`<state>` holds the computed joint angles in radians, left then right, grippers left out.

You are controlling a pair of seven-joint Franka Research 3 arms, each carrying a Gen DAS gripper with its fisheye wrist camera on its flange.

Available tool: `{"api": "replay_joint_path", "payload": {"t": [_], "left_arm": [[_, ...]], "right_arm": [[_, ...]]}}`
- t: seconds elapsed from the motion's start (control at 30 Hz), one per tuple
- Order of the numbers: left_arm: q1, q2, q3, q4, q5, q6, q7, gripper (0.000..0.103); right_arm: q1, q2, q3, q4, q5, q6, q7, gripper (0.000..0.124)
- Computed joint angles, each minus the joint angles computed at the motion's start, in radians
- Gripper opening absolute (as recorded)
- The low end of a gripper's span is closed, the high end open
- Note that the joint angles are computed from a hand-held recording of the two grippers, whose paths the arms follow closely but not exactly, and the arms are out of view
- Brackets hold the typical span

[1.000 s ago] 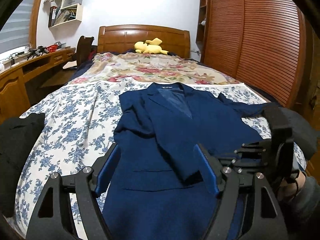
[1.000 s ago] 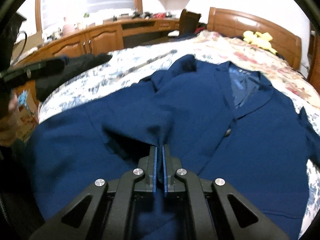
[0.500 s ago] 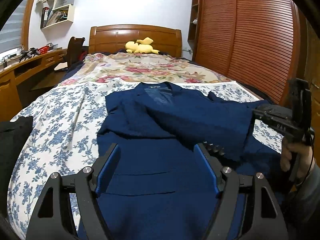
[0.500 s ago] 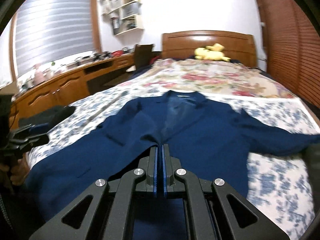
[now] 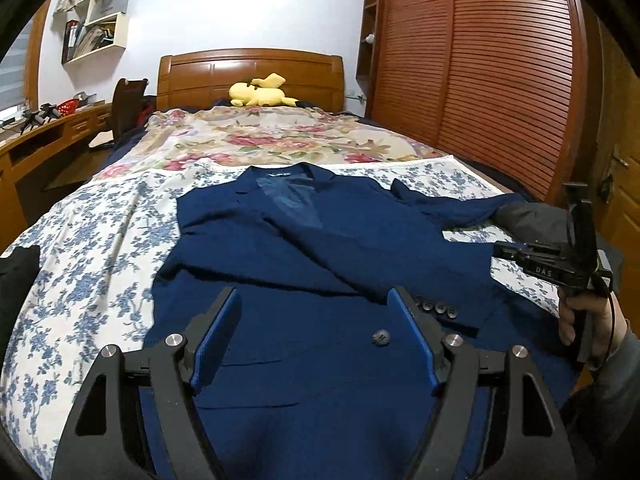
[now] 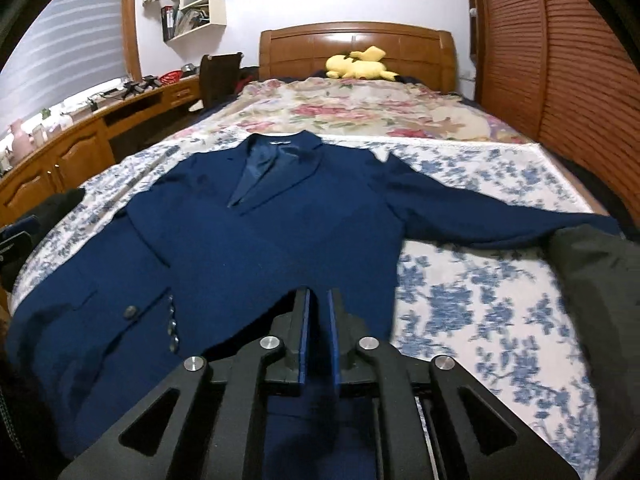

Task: Fold large clothes
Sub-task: 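Carry the sleeve with the right tool across the jacket front and open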

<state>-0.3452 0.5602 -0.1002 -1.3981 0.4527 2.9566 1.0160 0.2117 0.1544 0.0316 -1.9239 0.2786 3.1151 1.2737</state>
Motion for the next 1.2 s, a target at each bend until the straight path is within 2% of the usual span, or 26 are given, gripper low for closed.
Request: {"api": "replay_joint_path", "payload": {"t": [0.03,0.1,0.13,0.2,0.33,0.37,0.57,0.67,0.73,0.8,0.83,0.97,1.07,1.2], "left_arm": [[-0.002,0.009,-0.003,0.013,-0.001,-0.007,0.005,0.076],[-0.008,0.026,-0.007,0.039,-0.003,-0.021,0.014,0.076],[-0.012,0.036,-0.008,0.054,-0.003,-0.027,0.019,0.076],[-0.021,0.051,-0.006,0.078,-0.002,-0.039,0.025,0.076],[-0.032,0.085,-0.015,0.13,-0.011,-0.069,0.048,0.076],[-0.035,0.093,-0.016,0.141,-0.013,-0.076,0.052,0.076],[-0.052,0.116,-0.012,0.176,-0.018,-0.1,0.067,0.076],[-0.056,0.118,-0.007,0.18,-0.018,-0.101,0.065,0.076],[-0.062,0.118,0.001,0.181,-0.015,-0.098,0.054,0.076],[-0.061,0.116,0.003,0.178,-0.014,-0.093,0.047,0.076],[-0.061,0.112,0.005,0.174,-0.013,-0.088,0.042,0.076],[-0.062,0.092,0.021,0.149,0.002,-0.067,0.02,0.076],[-0.054,0.074,0.023,0.126,0.01,-0.05,0.009,0.076],[-0.04,0.047,0.016,0.09,0.014,-0.028,0.009,0.076]], "right_arm": [[0.014,-0.006,-0.019,-0.007,-0.024,0.006,0.02,0.021],[0.046,-0.024,-0.057,-0.032,-0.084,0.03,0.079,0.044],[0.029,-0.032,-0.034,-0.041,-0.063,0.038,0.056,0.046],[-0.042,-0.038,0.057,-0.029,0.057,0.021,-0.073,0.047],[-0.116,-0.041,0.173,-0.008,0.349,-0.065,-0.376,0.047],[-0.118,-0.039,0.177,-0.003,0.392,-0.091,-0.425,0.047],[-0.054,-0.005,0.111,0.039,0.404,-0.227,-0.457,0.047],[-0.046,0.018,0.099,0.071,0.446,-0.286,-0.496,0.047],[-0.04,0.024,0.103,0.08,0.477,-0.301,-0.533,0.039],[-0.032,0.038,0.1,0.096,0.481,-0.303,-0.563,0.01],[-0.032,0.042,0.103,0.103,0.493,-0.3,-0.587,0.006],[-0.035,0.034,0.123,0.112,0.584,-0.247,-0.69,0.004],[-0.038,0.004,0.139,0.107,0.703,-0.199,-0.784,0.004],[-0.021,-0.046,0.12,0.1,0.79,-0.191,-0.838,0.003]]}}
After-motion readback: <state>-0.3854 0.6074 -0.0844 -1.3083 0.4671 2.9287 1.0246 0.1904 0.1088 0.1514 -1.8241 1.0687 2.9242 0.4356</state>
